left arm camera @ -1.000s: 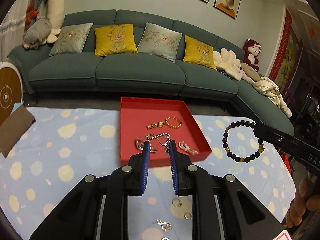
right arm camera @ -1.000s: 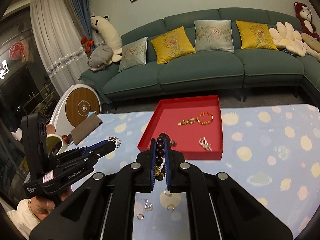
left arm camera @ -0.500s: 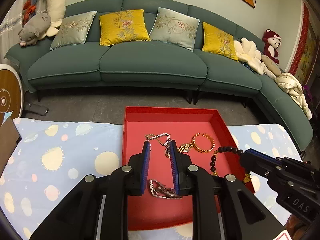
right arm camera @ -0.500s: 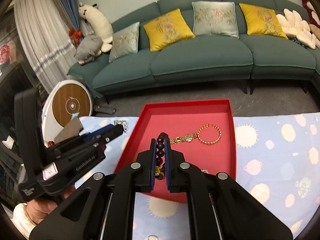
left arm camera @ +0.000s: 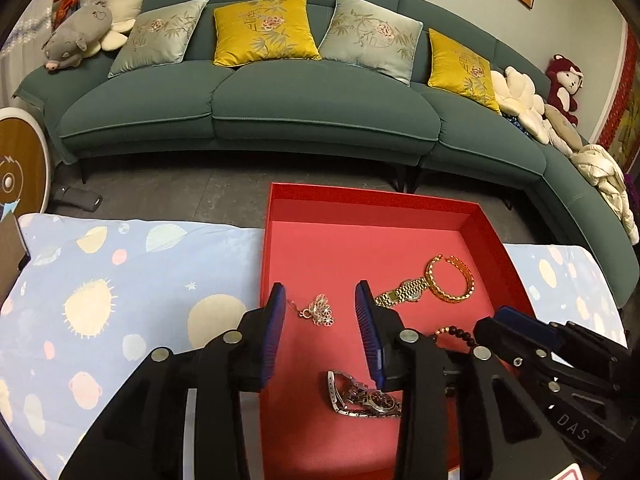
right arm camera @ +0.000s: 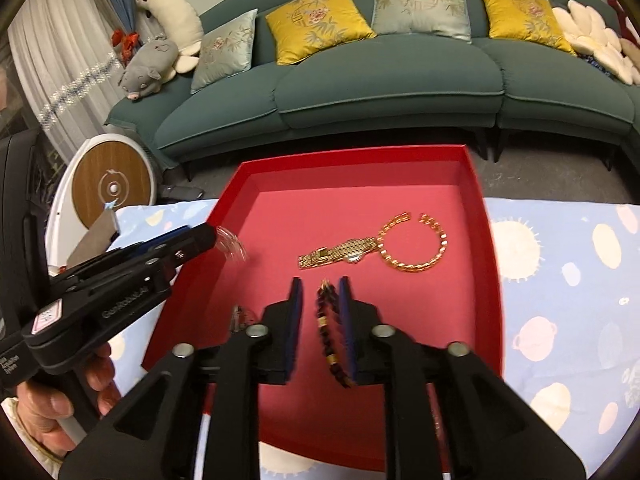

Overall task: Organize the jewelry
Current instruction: 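Carry the silver earring and bead bracelet into the red box and release, then move both open grippers back over the jewelry left on the bed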

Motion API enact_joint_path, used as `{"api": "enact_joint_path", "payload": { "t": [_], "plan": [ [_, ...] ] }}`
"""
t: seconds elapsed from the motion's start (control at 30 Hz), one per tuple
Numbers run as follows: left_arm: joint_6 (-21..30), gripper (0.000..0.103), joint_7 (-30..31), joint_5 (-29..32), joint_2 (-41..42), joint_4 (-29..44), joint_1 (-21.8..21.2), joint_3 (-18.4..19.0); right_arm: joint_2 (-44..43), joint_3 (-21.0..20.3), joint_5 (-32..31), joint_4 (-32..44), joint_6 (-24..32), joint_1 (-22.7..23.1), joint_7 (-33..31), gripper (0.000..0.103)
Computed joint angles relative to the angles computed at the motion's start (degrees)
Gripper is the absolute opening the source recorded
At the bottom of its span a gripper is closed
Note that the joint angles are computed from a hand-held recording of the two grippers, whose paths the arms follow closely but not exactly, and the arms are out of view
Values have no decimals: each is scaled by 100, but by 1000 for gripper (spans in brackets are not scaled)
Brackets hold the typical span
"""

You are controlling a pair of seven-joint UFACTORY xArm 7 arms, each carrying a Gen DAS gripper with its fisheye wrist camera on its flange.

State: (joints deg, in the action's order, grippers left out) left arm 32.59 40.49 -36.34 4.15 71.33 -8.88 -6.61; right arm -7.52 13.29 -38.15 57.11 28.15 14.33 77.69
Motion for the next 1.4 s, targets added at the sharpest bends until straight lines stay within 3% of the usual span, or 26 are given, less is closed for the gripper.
{"api": "enact_joint_path", "payload": {
  "t": [0.1, 0.27, 0.43, 0.57, 0.67, 0.77, 0.97, 1.1, 1.3, 1.4],
  "plan": [
    [173, 35, 58, -190, -150, 13, 83, 63, -192, 79, -304, -43, 149, -50, 298, 34],
    [598, 35, 363, -575, -725, -48, 198, 313, -771, 309, -301, 0, 534, -70, 163, 34],
    [1194, 35, 567, -705, -1620, -393, 222, 736, -1431, 871, -233, 180, 1449, 21, -192, 40],
    [1768, 35, 636, -771, -2449, -865, 207, 1161, -2045, 1401, -64, -1, 1810, 137, -25, 45],
    [1999, 37, 769, -617, -3151, -1375, 209, 1413, -2454, 1863, 197, -224, 2059, 252, 189, 47],
    [2075, 48, 882, -342, -3967, -2068, 261, 1654, -2681, 2390, 457, -341, 2354, 295, 573, 47],
    [2835, 48, 609, 423, -5058, -2851, 501, 2082, -2904, 3085, 1224, -571, 2900, 636, 1465, 47],
    [3014, 48, 558, 851, -5937, -3425, 723, 2174, -2918, 3601, 1392, -308, 3379, 639, 1948, 47],
    [3144, 48, 442, 1359, -6795, -4319, 954, 2143, -2595, 4224, 1295, 110, 3988, 430, 1937, 47],
    [2983, 48, 389, 1449, -7055, -4790, 873, 1956, -2448, 4128, 1291, -63, 3860, 528, 1926, 47]
  ]
}}
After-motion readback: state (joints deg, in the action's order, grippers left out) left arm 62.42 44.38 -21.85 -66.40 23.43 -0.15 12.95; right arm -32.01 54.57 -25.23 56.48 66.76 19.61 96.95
